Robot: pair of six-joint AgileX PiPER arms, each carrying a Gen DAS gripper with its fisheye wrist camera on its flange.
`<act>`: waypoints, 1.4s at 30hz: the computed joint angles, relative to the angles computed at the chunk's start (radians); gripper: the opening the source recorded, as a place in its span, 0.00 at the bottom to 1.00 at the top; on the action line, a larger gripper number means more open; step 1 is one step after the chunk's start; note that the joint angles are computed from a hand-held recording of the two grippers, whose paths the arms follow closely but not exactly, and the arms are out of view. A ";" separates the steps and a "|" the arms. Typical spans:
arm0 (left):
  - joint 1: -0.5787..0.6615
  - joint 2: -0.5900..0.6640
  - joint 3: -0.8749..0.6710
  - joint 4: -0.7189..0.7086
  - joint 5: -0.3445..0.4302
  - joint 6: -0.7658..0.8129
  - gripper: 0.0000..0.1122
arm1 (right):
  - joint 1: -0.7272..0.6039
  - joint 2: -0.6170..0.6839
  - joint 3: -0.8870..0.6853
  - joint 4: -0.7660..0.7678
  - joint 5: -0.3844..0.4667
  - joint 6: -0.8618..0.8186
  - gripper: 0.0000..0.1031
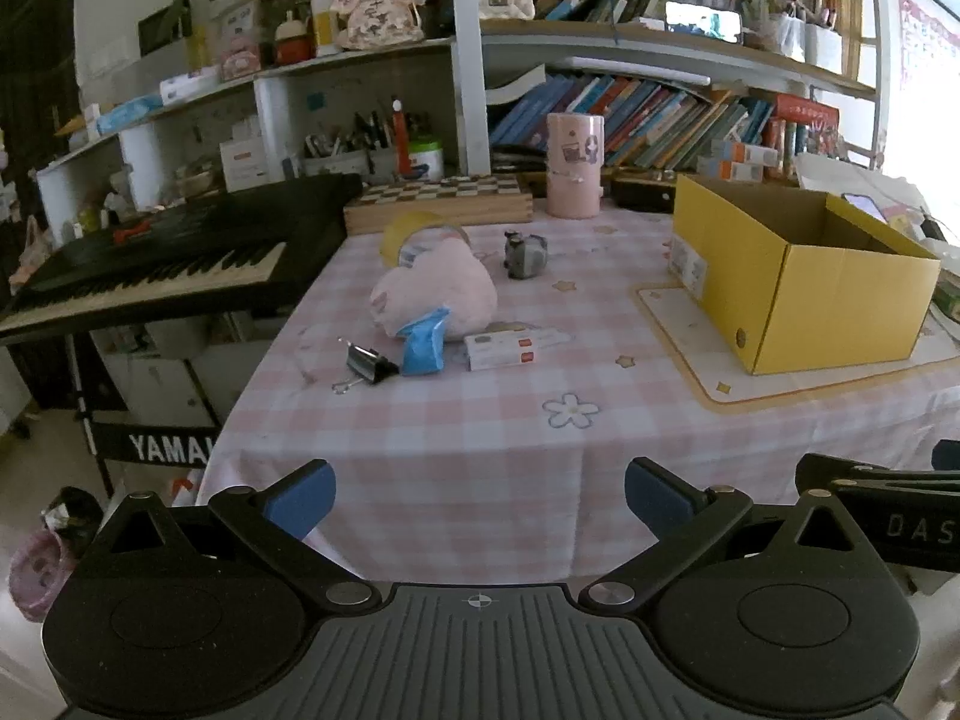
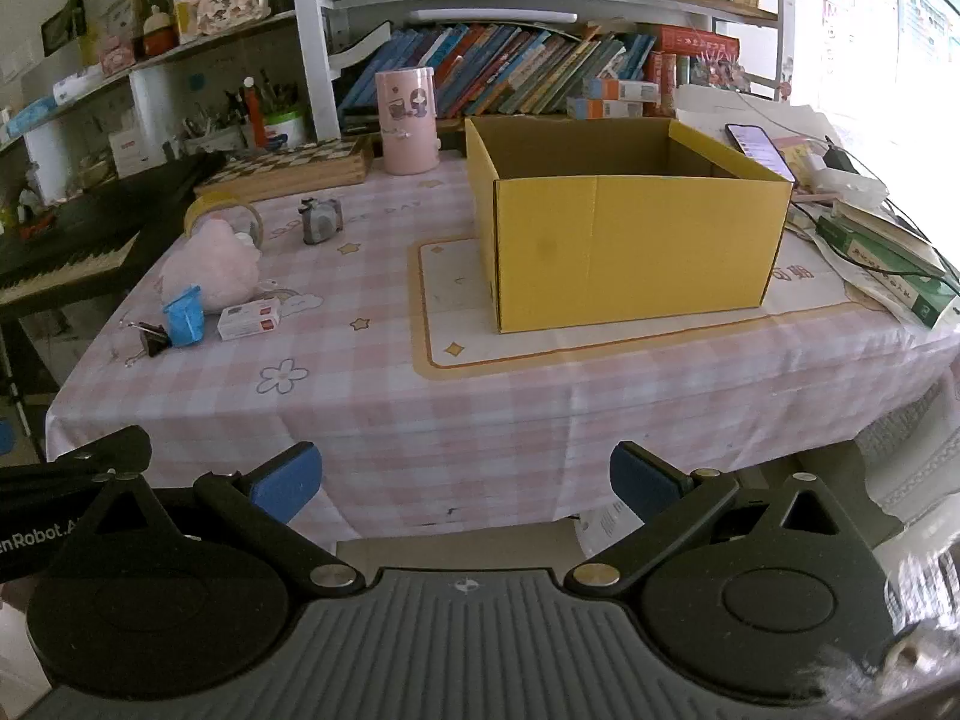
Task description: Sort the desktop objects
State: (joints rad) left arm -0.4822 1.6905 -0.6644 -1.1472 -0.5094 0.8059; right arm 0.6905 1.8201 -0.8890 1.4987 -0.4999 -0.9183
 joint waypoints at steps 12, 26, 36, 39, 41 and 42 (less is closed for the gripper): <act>-0.001 0.000 -0.002 -0.009 0.000 0.008 0.92 | -0.002 0.002 -0.004 0.002 0.003 -0.010 1.00; 0.002 0.013 -0.005 0.005 -0.003 -0.008 0.92 | -0.004 0.001 -0.001 -0.002 0.003 -0.007 1.00; 0.007 0.025 -0.001 0.030 -0.005 -0.033 0.92 | -0.005 0.007 -0.014 0.007 0.006 -0.018 1.00; 0.008 0.025 -0.002 0.029 -0.004 -0.032 0.92 | -0.006 0.006 -0.012 0.007 0.006 -0.021 1.00; 0.007 0.026 -0.003 0.026 -0.004 -0.028 0.92 | -0.008 0.004 -0.009 0.001 0.008 -0.016 1.00; 0.007 0.028 -0.001 0.028 -0.005 -0.032 0.92 | -0.006 0.008 -0.014 0.005 0.008 -0.019 1.00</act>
State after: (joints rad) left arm -0.4753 1.7183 -0.6658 -1.1189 -0.5146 0.7742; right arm 0.6841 1.8280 -0.9032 1.5041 -0.4921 -0.9374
